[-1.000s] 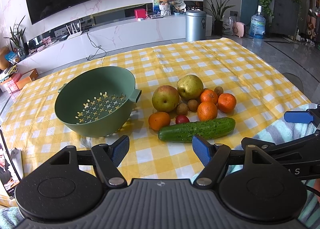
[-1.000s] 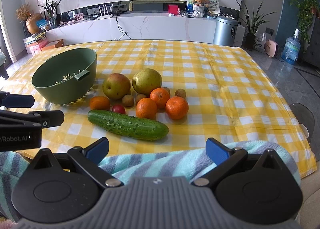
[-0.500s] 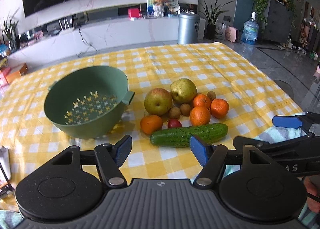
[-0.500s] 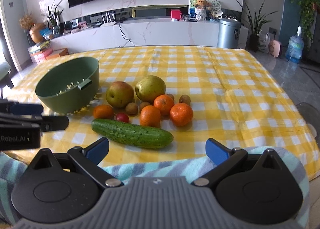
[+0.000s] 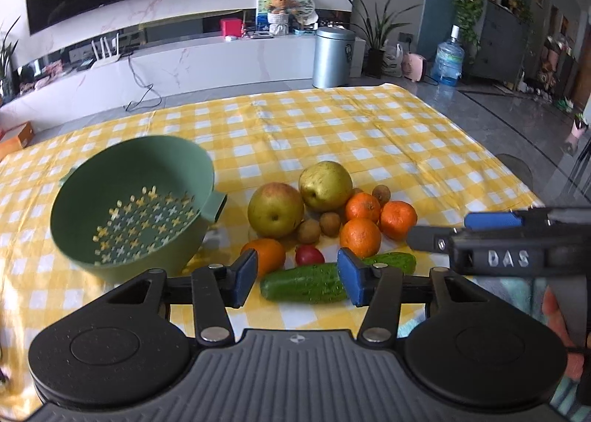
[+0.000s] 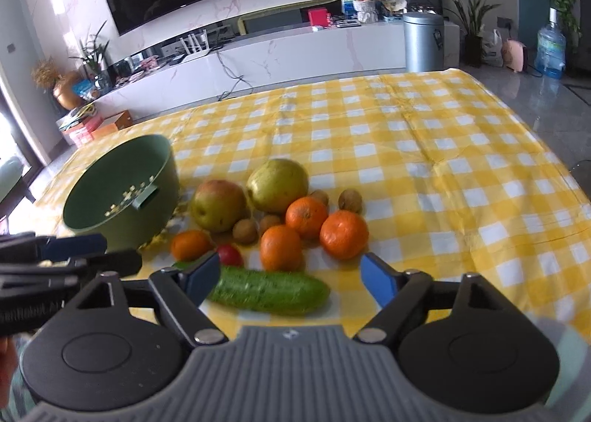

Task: Organize fruits
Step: 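Grasp the red-yellow apple with the left tool while the right tool grasps a green pear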

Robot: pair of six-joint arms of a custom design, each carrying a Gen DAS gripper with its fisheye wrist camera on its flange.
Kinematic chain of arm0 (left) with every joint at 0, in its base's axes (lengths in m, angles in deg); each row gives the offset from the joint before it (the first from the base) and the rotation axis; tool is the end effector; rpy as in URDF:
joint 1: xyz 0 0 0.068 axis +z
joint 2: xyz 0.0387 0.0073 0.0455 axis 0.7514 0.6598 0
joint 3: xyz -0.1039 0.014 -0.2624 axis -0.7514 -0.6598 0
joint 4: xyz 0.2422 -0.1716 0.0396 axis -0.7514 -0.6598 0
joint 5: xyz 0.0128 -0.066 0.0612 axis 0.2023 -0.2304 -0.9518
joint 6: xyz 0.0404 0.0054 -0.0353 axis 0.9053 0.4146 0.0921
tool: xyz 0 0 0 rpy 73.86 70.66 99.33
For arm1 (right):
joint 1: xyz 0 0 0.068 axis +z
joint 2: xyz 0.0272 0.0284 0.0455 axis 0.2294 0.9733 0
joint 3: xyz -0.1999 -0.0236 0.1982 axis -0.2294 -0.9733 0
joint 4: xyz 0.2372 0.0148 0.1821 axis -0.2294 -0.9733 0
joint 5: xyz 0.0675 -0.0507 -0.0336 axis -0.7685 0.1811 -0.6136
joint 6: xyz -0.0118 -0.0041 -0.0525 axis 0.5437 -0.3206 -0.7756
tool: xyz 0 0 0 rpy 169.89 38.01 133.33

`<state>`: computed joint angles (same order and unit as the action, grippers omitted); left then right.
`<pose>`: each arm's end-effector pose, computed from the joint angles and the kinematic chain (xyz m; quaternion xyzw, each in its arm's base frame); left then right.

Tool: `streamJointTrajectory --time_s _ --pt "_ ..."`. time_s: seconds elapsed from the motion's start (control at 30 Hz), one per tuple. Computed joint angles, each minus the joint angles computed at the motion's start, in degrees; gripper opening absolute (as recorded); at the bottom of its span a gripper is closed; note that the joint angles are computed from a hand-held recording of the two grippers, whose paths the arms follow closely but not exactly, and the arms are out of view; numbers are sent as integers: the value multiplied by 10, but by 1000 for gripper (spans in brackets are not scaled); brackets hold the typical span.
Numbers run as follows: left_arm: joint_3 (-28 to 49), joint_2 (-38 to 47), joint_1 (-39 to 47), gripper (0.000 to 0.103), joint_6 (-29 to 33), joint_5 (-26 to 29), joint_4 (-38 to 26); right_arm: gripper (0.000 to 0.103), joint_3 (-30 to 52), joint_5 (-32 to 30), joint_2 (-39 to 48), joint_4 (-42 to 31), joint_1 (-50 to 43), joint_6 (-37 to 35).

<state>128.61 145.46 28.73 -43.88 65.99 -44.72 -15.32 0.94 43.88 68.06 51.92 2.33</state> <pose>0.2863 -0.0999 0.2531 0.0722 0.9155 -0.0446 0.3934 0.2959 0.2274 0.2106 -0.0402 0.9133 0.1401 0.3804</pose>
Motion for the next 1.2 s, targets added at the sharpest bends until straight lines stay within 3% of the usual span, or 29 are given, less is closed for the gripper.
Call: streamJointTrajectory --time_s 0.23,0.37,0.63,0.77,0.93,1.07,1.2 --pt "25 56 -1 61 37 -16 41 77 67 -19 60 -5 -30 -8" --pt "42 90 10 71 64 -10 66 77 113 -39 103 3 -43 -15" --pt "77 150 18 73 163 9 91 77 258 -130 219 -49 -72 10" --pt "110 181 33 73 194 40 70 77 317 -145 267 -58 -76 16" --pt "150 217 45 73 203 60 46 72 322 -177 296 -31 -89 30" --pt "208 263 51 73 200 59 -8 72 321 -162 305 -14 -94 12" --pt "270 305 60 73 202 78 -71 73 334 -206 326 -7 -107 28"
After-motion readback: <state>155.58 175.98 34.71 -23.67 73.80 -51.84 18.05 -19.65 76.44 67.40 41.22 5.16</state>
